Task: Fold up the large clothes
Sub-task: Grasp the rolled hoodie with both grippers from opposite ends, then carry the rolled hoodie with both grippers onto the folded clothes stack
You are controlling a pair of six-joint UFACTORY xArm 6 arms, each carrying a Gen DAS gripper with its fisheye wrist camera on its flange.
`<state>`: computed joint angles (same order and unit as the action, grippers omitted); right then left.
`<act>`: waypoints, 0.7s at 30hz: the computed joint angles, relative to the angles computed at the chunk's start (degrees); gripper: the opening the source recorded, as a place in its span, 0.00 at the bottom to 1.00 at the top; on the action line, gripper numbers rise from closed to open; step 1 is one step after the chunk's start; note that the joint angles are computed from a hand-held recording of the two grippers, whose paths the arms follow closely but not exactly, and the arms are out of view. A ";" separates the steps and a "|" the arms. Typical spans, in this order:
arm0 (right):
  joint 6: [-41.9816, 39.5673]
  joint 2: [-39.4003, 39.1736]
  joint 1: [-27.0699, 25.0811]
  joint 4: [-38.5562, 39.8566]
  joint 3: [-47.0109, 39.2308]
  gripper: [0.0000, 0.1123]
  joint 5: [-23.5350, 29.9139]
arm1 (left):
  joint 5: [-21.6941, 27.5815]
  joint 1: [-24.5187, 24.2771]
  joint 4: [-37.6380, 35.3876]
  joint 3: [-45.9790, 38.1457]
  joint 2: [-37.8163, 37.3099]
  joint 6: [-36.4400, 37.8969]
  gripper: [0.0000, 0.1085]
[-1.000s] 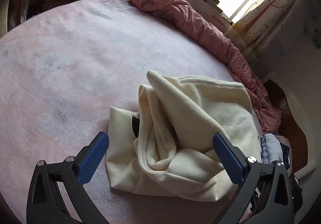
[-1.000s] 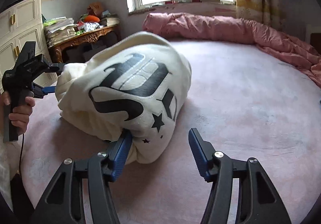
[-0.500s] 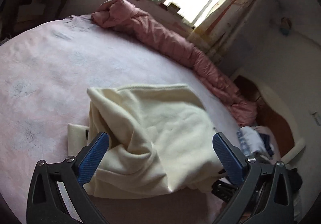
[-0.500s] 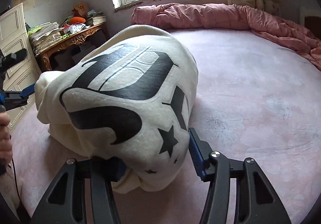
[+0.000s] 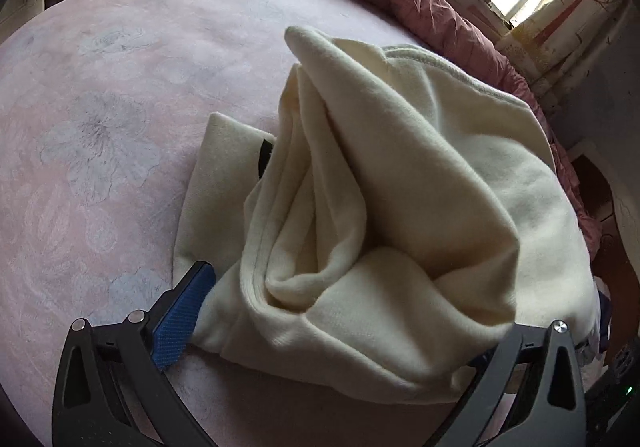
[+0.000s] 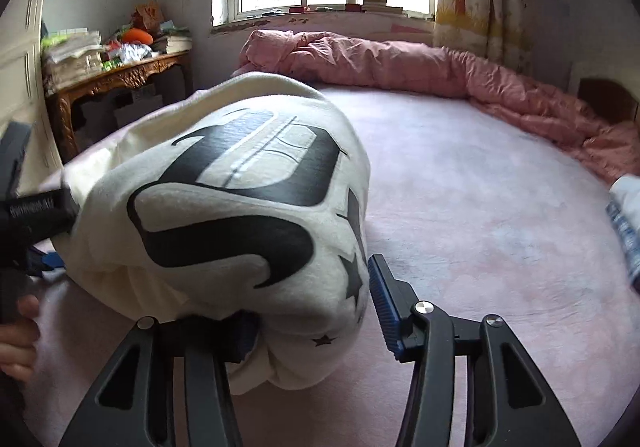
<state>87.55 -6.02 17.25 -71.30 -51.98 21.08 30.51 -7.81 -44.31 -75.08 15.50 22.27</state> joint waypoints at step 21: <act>-5.71 -43.96 -18.66 -11.22 16.34 0.30 -0.65 | -22.66 -30.15 -30.07 2.25 -17.78 45.12 0.33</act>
<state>81.84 -49.99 -1.41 -82.52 -35.65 20.43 7.84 -37.96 -74.38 -72.83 -2.28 67.39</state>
